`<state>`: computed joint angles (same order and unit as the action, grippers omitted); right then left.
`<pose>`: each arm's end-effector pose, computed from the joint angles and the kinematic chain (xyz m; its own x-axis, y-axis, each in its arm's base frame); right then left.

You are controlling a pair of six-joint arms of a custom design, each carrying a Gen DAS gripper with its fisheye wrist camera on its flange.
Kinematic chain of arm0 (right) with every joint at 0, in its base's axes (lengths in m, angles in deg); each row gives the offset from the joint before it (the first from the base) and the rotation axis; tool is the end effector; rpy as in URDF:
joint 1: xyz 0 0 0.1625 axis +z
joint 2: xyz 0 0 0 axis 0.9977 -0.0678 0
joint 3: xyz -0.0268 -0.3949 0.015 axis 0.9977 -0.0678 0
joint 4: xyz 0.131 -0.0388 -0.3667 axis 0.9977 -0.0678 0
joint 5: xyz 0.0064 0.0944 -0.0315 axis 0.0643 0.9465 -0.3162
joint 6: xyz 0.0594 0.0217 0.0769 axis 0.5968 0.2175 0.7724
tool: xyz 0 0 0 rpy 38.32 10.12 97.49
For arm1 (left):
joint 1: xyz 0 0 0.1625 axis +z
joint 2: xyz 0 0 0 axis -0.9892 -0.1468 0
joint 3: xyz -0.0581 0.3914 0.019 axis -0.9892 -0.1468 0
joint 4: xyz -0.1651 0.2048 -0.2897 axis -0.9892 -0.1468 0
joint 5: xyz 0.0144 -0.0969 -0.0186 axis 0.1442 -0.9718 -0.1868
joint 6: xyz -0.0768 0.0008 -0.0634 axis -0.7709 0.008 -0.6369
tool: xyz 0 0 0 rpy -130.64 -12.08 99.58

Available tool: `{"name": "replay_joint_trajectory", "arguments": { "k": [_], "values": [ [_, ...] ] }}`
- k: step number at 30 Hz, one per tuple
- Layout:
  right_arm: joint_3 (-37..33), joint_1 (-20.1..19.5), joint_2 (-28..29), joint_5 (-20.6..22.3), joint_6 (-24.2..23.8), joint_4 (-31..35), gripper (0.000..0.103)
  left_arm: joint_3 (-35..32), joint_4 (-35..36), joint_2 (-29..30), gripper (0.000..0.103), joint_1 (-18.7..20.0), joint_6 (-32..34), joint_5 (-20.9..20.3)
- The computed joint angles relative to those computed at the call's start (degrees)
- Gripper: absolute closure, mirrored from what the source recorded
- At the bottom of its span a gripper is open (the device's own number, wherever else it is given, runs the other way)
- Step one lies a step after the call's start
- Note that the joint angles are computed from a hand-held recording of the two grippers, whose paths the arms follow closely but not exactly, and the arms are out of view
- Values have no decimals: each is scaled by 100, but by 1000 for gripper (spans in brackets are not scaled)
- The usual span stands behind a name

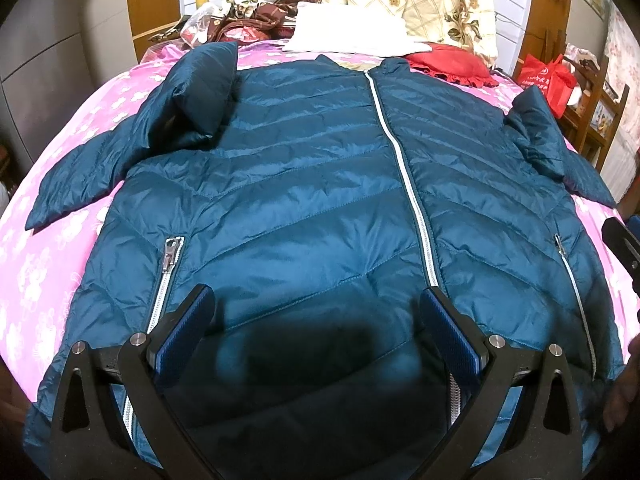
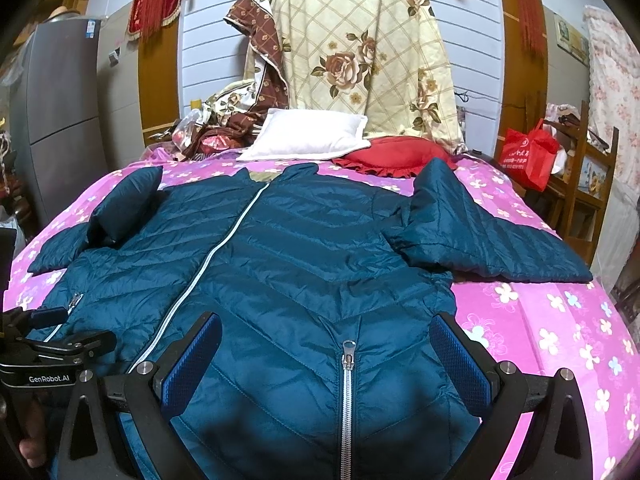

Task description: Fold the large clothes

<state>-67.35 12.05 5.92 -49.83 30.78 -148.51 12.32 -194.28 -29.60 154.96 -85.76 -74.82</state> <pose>0.2311 -0.8457 -0.0021 -0.6244 -0.4363 0.6479 -0.7680 0.4940 -0.4075 -0.0075 -0.7793 0.1907 -0.6903 -0.3395 -0.6389 0.2417 0.7241 -0.6459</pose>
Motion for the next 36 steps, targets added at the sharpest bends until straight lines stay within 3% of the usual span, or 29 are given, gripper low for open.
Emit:
{"name": "replay_joint_trajectory", "arguments": {
  "k": [29, 33, 36],
  "values": [
    [-117, 4, 60, -69, -10, 46, 0, 9, -31, 2, 0, 12, 14, -13],
    [-385, 4, 199, -190, -27, 189, 0, 41, -282, 29, 0, 15, 153, -42],
    [-449, -2, 237, -217, 7, 222, 0, 115, -880, 64, 0, 8, 531, -158]
  ]
}}
